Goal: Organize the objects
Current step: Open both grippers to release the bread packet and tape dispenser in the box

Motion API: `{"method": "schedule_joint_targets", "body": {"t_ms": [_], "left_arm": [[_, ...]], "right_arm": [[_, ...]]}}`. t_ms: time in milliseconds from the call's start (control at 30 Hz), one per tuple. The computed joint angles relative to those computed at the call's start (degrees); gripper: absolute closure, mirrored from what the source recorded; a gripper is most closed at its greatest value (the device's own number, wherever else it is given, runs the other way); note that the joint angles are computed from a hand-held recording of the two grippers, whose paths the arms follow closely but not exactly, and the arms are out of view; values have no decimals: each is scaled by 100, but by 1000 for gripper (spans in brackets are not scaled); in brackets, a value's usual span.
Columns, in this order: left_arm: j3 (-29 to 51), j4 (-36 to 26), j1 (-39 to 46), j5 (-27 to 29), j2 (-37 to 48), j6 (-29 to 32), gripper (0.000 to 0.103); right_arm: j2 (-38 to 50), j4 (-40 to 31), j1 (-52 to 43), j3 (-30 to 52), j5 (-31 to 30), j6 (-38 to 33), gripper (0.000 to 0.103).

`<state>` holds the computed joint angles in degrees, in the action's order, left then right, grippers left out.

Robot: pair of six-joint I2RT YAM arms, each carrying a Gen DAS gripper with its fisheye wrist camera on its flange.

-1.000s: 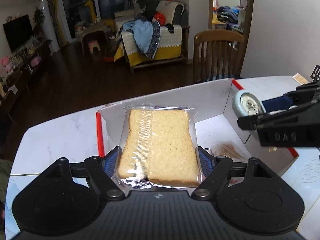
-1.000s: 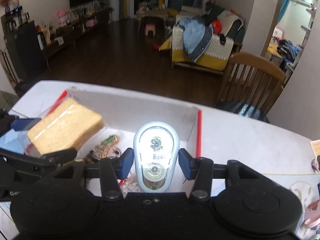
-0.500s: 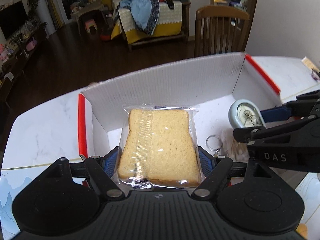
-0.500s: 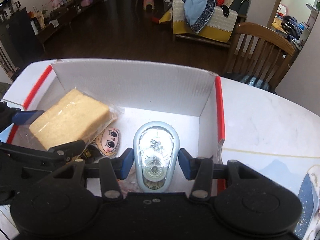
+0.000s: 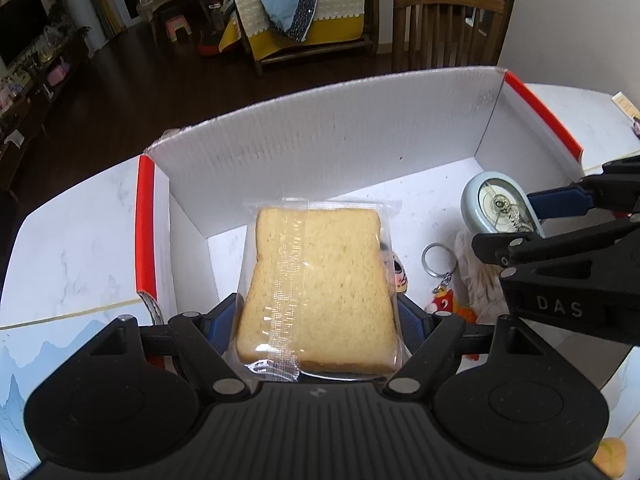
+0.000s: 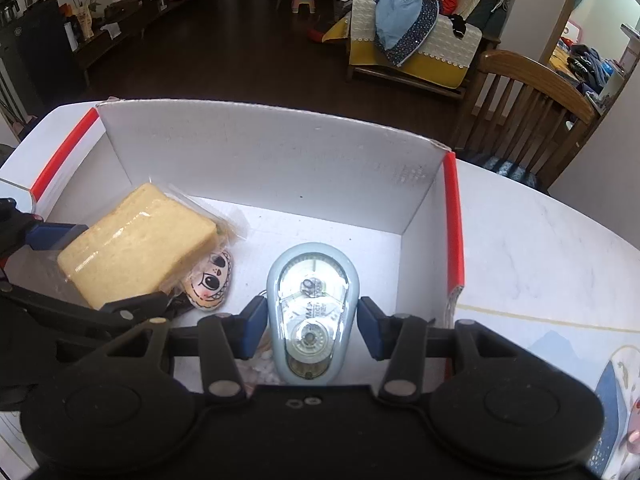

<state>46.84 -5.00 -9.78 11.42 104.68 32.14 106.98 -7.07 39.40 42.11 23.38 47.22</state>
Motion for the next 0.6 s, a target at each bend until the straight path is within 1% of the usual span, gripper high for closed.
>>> {"method": "schedule_joint_targets", "body": {"t_ms": [167, 233, 300, 600], "left_arm": [[-82, 103, -28, -75, -21, 116, 24], [-86, 93, 1, 1, -33, 107, 24], [-97, 99, 31, 67, -43, 115, 24], [-190, -21, 190, 449, -314, -20, 24]], "right_arm": [[52, 47, -76, 35, -83, -65, 53], [23, 88, -99, 7, -105, -58, 50], [-27, 56, -99, 7, -117, -59, 42], [-503, -143, 6, -150, 64, 69, 40]]}}
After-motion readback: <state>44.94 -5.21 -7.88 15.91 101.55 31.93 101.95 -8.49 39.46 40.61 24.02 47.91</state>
